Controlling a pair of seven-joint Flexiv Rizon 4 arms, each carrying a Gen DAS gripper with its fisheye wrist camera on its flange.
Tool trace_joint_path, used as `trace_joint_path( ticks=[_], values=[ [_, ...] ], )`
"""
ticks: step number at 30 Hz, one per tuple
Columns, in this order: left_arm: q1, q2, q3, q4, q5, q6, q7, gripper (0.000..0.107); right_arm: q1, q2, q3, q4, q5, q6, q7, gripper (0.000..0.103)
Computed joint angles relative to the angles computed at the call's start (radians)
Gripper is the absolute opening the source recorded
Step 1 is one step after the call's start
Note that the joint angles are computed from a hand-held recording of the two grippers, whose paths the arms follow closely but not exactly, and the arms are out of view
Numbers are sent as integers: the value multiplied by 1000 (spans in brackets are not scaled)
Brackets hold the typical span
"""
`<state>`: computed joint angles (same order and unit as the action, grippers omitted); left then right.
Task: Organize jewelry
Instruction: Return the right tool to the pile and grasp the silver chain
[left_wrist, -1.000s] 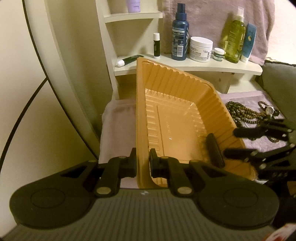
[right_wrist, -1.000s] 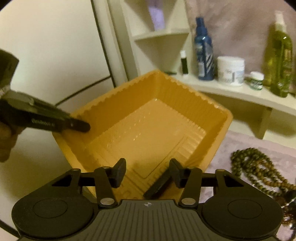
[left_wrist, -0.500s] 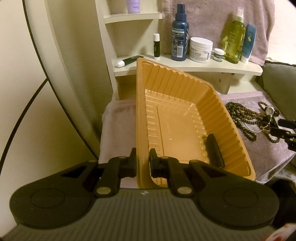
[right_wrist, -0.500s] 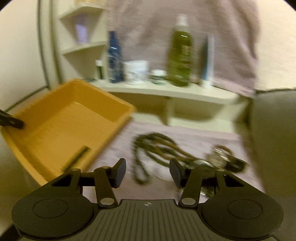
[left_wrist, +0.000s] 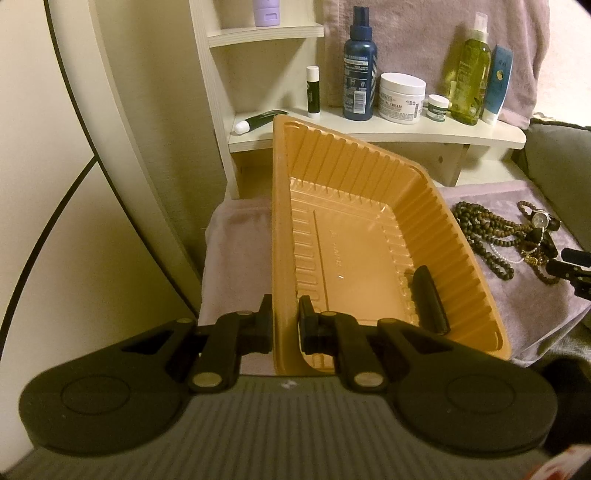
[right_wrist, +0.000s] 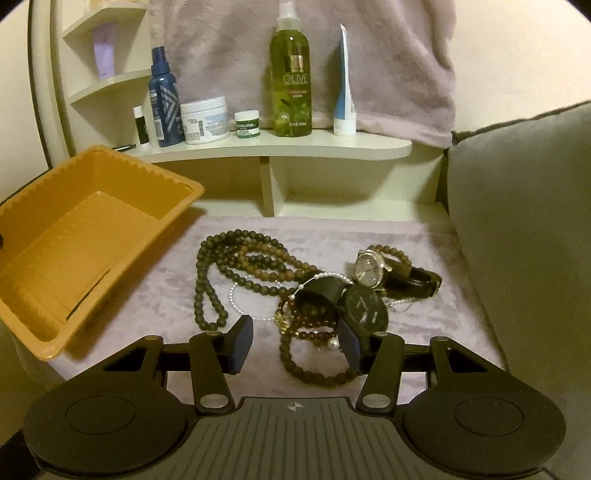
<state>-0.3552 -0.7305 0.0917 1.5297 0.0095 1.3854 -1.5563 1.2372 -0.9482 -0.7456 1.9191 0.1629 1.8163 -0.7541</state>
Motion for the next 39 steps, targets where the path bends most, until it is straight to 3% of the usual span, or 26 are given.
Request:
trace_joint_path(
  ticks=[8, 10, 13, 21, 28, 30, 31, 34, 39],
  values=[
    [-1, 1, 1, -2, 3, -8, -3, 11, -41, -24, 30, -56, 27, 24, 16, 50],
    [-3, 0, 3, -4, 5, -8, -5, 11, -41, -38, 17, -74, 35, 13, 32, 43],
    [-1, 0, 0, -4, 5, -10, -6, 11, -94, -21, 68, -102, 20, 7, 54, 34],
    [6, -1, -7, -3, 1, -9, -3, 11, -142, -36, 109, -139, 39, 14, 152, 29],
    [1, -3, 1, -7, 6, -13, -6, 11, -160, -43, 134, -147, 125, 85, 220, 17],
    [0, -2, 2, -8, 7, -15, -7, 11, -169, -36, 147, -145, 133, 94, 218, 11],
    [-2, -2, 4, -8, 9, -15, -8, 11, -169, -35, 148, -144, 137, 98, 214, 3],
    [-4, -3, 6, -9, 11, -17, -12, 11, -173, -28, 157, -142, 144, 121, 188, 3],
    [1, -4, 1, -8, 10, -12, -12, 11, -128, -36, 103, -134, 210, 159, 135, 2]
  ],
)
